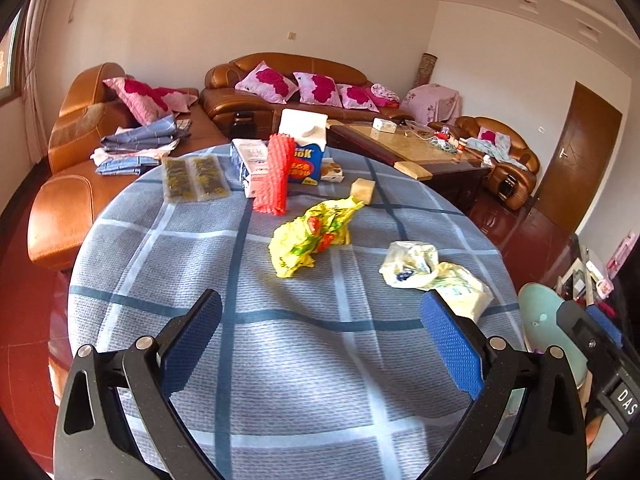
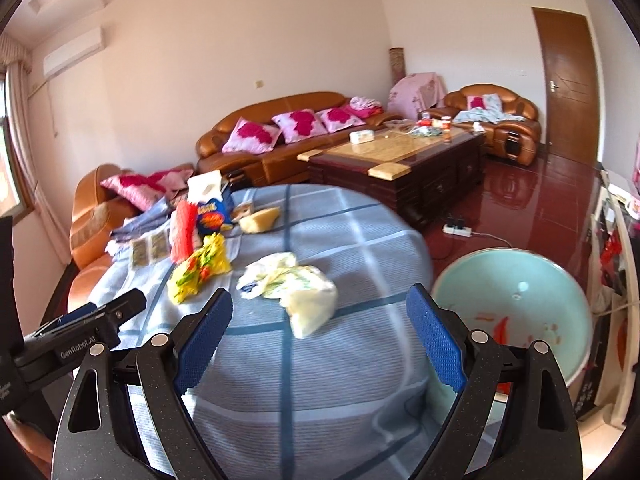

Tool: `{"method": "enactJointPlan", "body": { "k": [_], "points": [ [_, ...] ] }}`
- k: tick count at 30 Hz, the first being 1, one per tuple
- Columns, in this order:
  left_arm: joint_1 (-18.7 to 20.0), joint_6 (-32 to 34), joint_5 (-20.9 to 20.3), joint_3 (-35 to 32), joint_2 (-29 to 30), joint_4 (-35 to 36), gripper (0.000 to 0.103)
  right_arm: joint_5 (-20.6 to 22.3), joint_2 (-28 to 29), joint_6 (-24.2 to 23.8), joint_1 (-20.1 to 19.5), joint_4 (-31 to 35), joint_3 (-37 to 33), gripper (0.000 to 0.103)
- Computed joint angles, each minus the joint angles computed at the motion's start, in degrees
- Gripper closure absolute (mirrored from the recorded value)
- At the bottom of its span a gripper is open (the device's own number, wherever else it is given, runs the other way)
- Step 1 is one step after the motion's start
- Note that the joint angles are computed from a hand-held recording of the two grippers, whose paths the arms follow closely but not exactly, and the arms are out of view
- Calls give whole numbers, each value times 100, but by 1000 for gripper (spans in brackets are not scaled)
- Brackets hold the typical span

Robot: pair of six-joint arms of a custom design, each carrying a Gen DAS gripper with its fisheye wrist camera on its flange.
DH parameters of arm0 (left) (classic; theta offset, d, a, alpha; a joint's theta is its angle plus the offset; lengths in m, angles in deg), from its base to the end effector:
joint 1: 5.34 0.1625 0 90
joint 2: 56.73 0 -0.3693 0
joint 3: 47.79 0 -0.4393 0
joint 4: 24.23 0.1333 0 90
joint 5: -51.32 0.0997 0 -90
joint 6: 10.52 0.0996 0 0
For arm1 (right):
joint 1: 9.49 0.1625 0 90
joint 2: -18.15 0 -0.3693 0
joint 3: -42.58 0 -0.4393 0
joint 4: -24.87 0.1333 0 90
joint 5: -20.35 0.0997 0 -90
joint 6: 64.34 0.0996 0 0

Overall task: Collect trash
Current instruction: 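Move both grippers back over the table toward the yellow and white bags, then grasp the yellow printed bag with the left gripper while the right grasps the white bag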

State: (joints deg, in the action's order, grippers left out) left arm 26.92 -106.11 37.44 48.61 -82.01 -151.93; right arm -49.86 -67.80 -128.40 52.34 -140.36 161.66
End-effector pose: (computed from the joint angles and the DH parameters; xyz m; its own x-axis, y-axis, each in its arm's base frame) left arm -0.3391 -0.4860 -0.1703 -0.7340 -0.4909 -0.4692 0.2538 0.4425 -0.8601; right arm -0.1033 -0.5468 0.2881 -0.7247 -0.4814 0.4930 -0.6891 0.5056 -0.5192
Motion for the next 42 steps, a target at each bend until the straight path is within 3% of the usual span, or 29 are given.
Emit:
{"method": "enactJointPlan", "body": {
  "k": [6,10,14,18,23,27,28,35,40,42],
  "points": [
    [175,595,-93,456,-194,-1044,6,-307,303,-39,169,-227,-9,16],
    [327,699,-194,628,-301,-1261,6,-608,662,-63,333,-398,-179,16],
    [426,454,-193,762,-417,-1014,6,-988,1083,36,506,-476,-523,16],
    [536,811,-235,797,-414,-1339,6,-1324,1497,1,680,-368,-931,16],
    [684,1682,-224,634,-320,-1869,6,-2041,2096,-35,917,83,-1535,18],
    [870,2623,-212,302,-165,-2331,6,-2393,2286,-82,985,389,-1731,53],
    [936,2844,-196,153,-111,-2349,6,-2431,2303,-59,987,451,-1757,54],
    [1440,3895,-640,-662,200,-2693,8,-1982,1980,228,844,486,-1557,61],
    [1667,4035,-1125,-964,327,-2592,43,-1509,1604,478,714,225,-1225,62],
    [1625,4411,-1155,-930,386,-3087,50,-1413,1485,533,679,272,-1148,62]
  ]
}}
